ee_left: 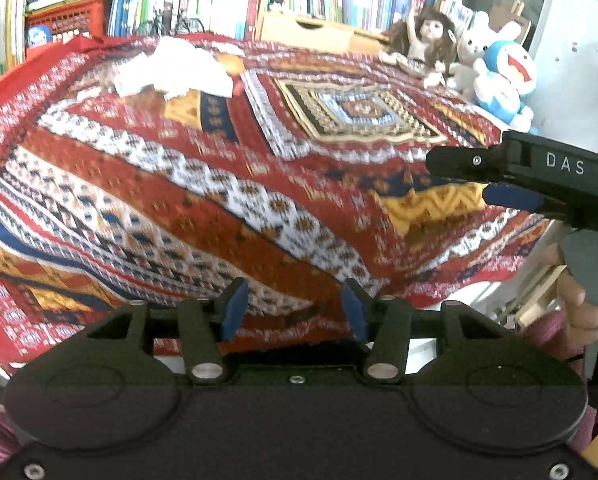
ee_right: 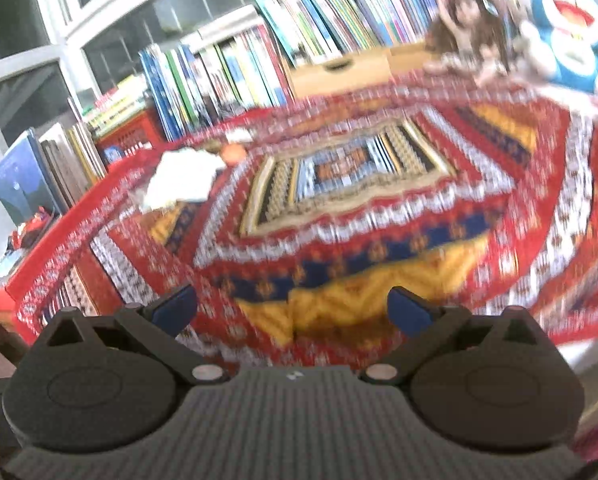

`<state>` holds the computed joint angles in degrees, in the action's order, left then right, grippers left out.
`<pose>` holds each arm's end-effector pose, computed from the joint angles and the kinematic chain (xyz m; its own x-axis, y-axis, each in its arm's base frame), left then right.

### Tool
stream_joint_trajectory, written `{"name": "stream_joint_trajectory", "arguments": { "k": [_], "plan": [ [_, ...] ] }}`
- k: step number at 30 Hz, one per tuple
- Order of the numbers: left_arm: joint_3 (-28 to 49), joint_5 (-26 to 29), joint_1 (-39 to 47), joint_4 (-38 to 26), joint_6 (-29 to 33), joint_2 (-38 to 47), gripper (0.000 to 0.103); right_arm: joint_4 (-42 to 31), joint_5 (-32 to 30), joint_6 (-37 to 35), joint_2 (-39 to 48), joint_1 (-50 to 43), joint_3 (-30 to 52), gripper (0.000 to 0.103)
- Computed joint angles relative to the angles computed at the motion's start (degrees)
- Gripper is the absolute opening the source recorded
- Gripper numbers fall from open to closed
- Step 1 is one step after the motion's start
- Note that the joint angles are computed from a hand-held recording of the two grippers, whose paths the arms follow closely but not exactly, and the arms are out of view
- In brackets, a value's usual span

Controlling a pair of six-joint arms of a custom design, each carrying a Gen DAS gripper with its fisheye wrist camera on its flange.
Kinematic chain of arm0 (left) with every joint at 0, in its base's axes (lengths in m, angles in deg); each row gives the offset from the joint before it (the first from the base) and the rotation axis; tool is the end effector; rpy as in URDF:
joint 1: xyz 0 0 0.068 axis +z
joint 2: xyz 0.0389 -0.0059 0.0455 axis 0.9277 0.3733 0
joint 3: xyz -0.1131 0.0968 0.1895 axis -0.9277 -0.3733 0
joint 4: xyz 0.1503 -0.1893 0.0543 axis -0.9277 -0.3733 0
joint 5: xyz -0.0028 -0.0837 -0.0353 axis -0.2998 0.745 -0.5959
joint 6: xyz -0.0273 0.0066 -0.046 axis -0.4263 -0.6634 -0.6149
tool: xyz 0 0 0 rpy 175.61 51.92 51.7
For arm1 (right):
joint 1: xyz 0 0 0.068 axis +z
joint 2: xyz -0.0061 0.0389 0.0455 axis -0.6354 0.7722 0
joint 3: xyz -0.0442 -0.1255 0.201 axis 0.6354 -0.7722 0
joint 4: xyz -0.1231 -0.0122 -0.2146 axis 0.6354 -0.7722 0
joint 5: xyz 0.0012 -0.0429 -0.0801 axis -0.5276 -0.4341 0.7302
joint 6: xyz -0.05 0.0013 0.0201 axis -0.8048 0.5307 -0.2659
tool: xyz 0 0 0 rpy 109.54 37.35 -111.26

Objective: Collect trash
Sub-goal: 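Raise both open tools back over the trash on the bed, then grasp the pink 'ICE' snack wrapper with the right tool while the left tool grasps a white tissue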

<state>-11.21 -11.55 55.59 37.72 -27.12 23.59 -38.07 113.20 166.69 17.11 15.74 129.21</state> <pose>0.2531 -0.0734 0.1711 -0.5756 0.3942 -0.7165 0.6876 0.7076 -0.1631 0.1654 0.1929 0.2368 -0.4756 0.5058 -0.7197 0.4215 0.8492 0.3182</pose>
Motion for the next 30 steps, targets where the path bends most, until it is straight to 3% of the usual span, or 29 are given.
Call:
{"name": "stream_joint_trajectory", "arguments": {
  "k": [6,10,14,18,25,30],
  "plan": [
    [5.16,0.33,1.11,0.59,-0.53,0.45,0.057,2.48,1.81,-6.25,1.89,-5.01,4.96,0.103],
    [10.02,-0.56,1.79,3.08,-1.71,2.68,0.066,4.45,2.93,-11.63,4.15,-8.58,8.72,0.103],
    [16.36,-1.85,2.10,5.41,-3.72,7.47,0.074,10.09,1.84,-22.10,6.99,-13.13,11.93,0.103],
    [24.96,-3.11,2.43,6.30,-5.53,15.01,0.078,15.32,-3.45,-32.47,11.53,-18.34,16.49,0.103],
    [48.92,-4.85,2.70,0.94,-10.75,33.45,0.082,17.93,-17.01,-40.71,21.44,-27.74,27.68,0.103],
    [76.00,-7.28,1.38,-9.37,-12.43,50.83,0.084,13.00,-26.33,-41.11,32.61,-34.71,42.22,0.103]
  ]
}}
